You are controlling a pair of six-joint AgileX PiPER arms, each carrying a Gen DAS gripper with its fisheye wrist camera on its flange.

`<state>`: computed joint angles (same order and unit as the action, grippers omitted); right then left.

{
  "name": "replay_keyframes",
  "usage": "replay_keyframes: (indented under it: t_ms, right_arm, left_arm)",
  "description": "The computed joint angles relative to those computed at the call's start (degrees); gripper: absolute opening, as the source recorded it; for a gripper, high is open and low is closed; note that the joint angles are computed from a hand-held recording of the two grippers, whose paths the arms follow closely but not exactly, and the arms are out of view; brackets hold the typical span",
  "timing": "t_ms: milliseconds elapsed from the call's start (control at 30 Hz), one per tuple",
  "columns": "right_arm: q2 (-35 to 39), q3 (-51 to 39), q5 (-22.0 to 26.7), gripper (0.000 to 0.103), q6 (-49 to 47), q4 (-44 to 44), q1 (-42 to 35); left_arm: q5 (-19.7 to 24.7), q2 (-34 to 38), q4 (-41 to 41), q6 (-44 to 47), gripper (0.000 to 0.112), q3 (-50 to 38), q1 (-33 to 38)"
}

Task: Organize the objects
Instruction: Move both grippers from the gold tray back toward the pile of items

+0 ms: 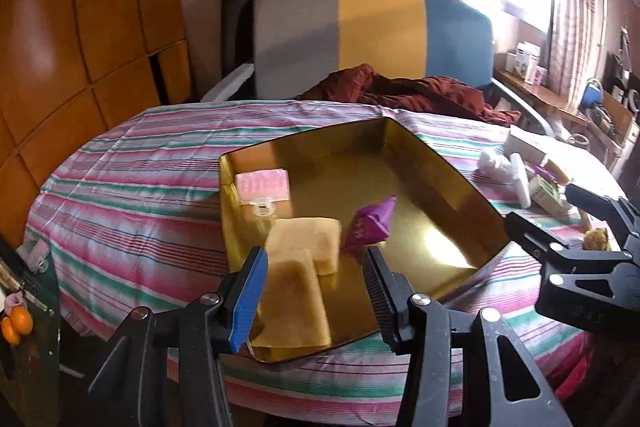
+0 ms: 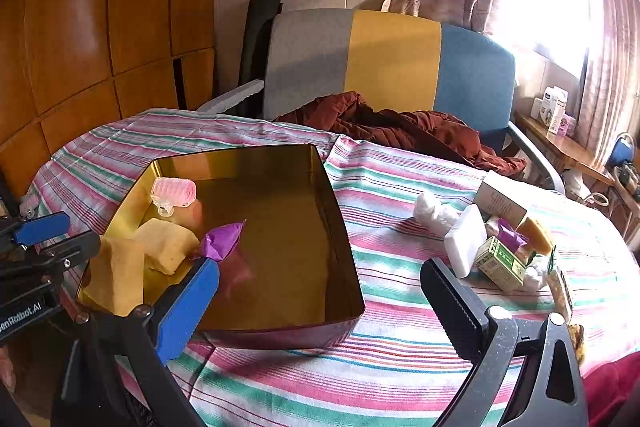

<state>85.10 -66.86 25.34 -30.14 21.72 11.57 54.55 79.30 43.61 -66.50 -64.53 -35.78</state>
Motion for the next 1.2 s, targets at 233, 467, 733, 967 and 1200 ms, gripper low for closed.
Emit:
replay_keyframes:
  t_ms: [233,467,733,967,1200]
  right_arm:
    - [1.25,-1.87,3.95,0.102,-2.09,3.9,-4.35]
    - [5.21,-7.43,10.44,0.102,-3.72,6.54,-13.23]
    - [13.26,-21.67,23.24,0.102,-2.83,6.95,-26.73]
    - [22.84,-38.2,35.63,0.102,1.66,2.56,-36.49]
    - [32.56,-51.5,44.15,0.102,9.03,0.24,-40.66]
  left_arm:
    - [-2.73,1.11,-2.35,3.4,0.05,-1.75,-0.35]
    - [-4.71,4.42,-5.54,9.21,0.05,-6.21,-1.36]
    - [-7.0,8.85,-11.93,17.18,0.05,-10.79,-2.16]
    - [-7.62,12.46,-16.3,22.49,0.05,-14.03,-3.28]
    - [-6.96,14.98,-18.73,25.51,0.05,-17.17,-3.43]
